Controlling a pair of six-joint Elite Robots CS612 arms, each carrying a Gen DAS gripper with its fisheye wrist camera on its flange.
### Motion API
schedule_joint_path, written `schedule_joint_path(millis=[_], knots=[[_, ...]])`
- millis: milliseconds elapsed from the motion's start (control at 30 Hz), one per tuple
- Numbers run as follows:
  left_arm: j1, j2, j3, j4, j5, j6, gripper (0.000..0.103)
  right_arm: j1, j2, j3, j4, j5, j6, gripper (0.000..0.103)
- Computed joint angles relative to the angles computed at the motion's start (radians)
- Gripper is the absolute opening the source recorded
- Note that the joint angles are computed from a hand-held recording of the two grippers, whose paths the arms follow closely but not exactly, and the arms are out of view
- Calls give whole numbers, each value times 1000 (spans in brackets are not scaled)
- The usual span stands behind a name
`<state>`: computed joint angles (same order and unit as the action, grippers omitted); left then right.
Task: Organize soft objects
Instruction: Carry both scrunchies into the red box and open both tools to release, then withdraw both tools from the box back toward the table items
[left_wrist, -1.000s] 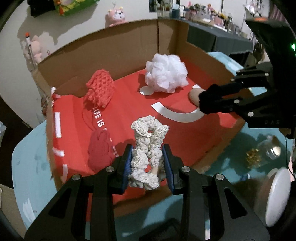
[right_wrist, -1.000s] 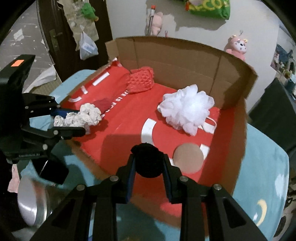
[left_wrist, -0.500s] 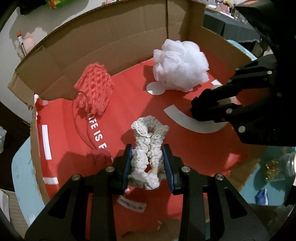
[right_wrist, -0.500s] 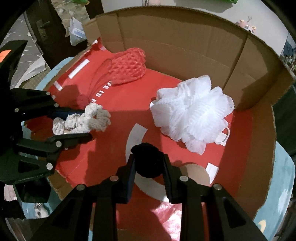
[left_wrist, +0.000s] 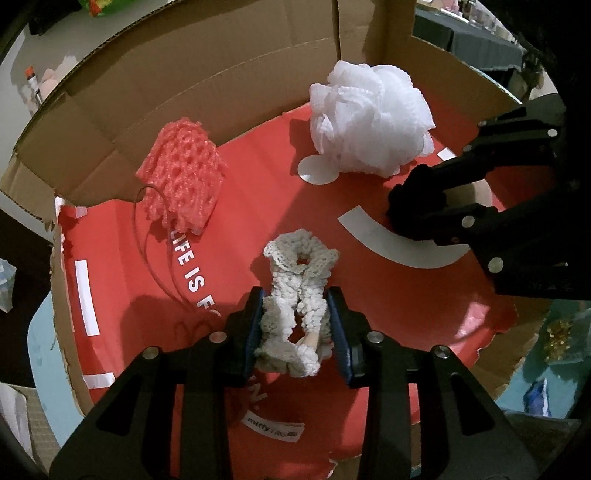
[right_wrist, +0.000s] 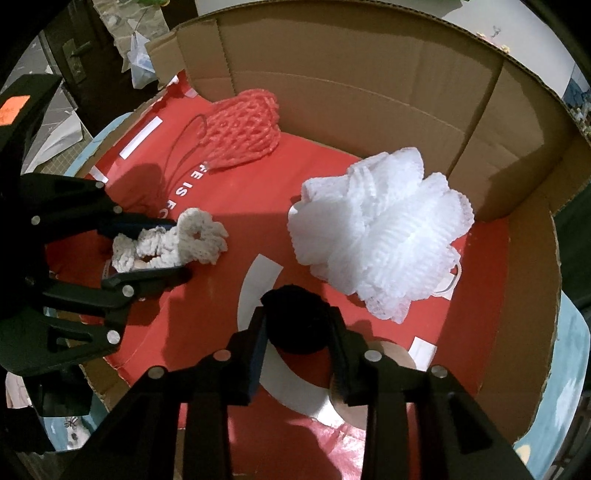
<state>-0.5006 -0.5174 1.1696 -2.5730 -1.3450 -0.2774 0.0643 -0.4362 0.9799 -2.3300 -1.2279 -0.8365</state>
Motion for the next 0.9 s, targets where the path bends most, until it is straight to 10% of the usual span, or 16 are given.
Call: schedule_joint_path(millis=[433, 900], knots=[[3, 13, -28, 12, 15, -11, 56, -1, 7, -10, -1, -17, 5, 56], [-27, -92, 136, -181, 76, -80, 71, -32, -78, 124, -132, 53, 35, 81]])
